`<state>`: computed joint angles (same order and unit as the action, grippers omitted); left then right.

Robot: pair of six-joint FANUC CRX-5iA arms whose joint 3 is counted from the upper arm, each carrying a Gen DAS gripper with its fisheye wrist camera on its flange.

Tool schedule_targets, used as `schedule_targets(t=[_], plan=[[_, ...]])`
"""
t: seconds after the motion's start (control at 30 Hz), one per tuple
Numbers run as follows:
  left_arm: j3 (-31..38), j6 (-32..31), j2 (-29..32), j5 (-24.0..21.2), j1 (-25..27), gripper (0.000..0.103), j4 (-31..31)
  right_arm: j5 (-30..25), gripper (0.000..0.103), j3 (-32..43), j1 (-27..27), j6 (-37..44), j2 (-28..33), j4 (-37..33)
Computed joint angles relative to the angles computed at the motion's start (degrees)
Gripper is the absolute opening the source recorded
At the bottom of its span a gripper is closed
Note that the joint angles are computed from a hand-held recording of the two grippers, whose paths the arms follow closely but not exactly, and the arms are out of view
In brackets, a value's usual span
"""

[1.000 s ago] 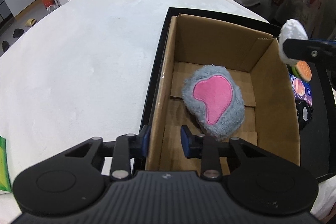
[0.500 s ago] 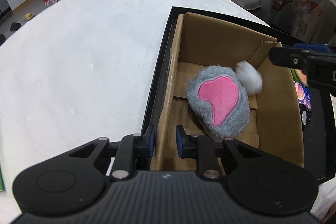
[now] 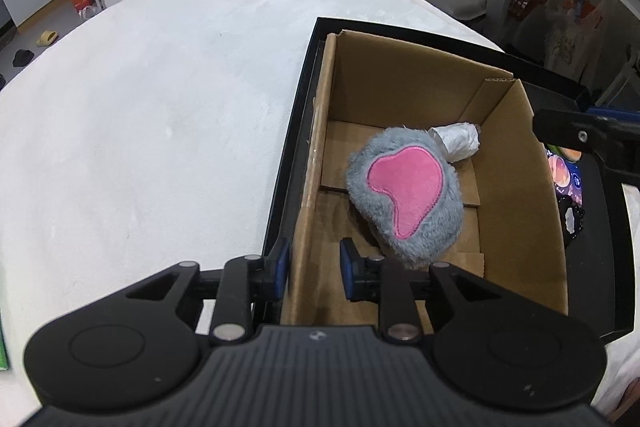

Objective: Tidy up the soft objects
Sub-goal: 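Move the right gripper to the plush burger and close on it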

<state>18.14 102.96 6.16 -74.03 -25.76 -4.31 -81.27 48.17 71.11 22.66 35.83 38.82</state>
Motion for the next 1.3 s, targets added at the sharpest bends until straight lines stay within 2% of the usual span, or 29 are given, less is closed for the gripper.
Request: schedule_targets(t=[0.1, 0.37, 0.53, 0.73, 0.87, 0.93, 1.3], plan=[[1.9, 0.1, 1.1, -1.5, -1.0, 0.027, -1.5, 0.4, 0.074, -1.7, 0.0, -0.4, -1.0, -0.1], [5.7, -0.4, 3.3, -3.4, -3.7, 0.047, -4.9, 1.7, 0.074, -6.4, -0.8, -4.5, -4.4, -2.1], [9.0, 0.4, 5.4, -5.8, -5.2, 0.053, -6.8, 2.9, 0.074, -10.0, -1.2, -6.4, -6.6, -2.0], [13.5, 1.6, 8.1, -9.2, -7.3, 0.065, -10.7, 3.6, 0.074, -14.0, -2.3, -7.6, -9.1, -2.4], [16.4, 2.4, 9.8, -11.4, -8.4, 0.068, -12.9, 4.0, 0.075, -16.2, -2.9, -8.7, -10.4, -2.7], [17.5, 2.5, 10.4, -12.2, -8.7, 0.069, -13.7, 4.2, 0.079, -17.3, -3.3, -9.3, -11.0, -2.7], [25.7, 1.8, 15.4, -18.3, -11.3, 0.07, -18.5, 5.0, 0.08, -21.3, -6.1, -9.9, -12.6, -4.9]])
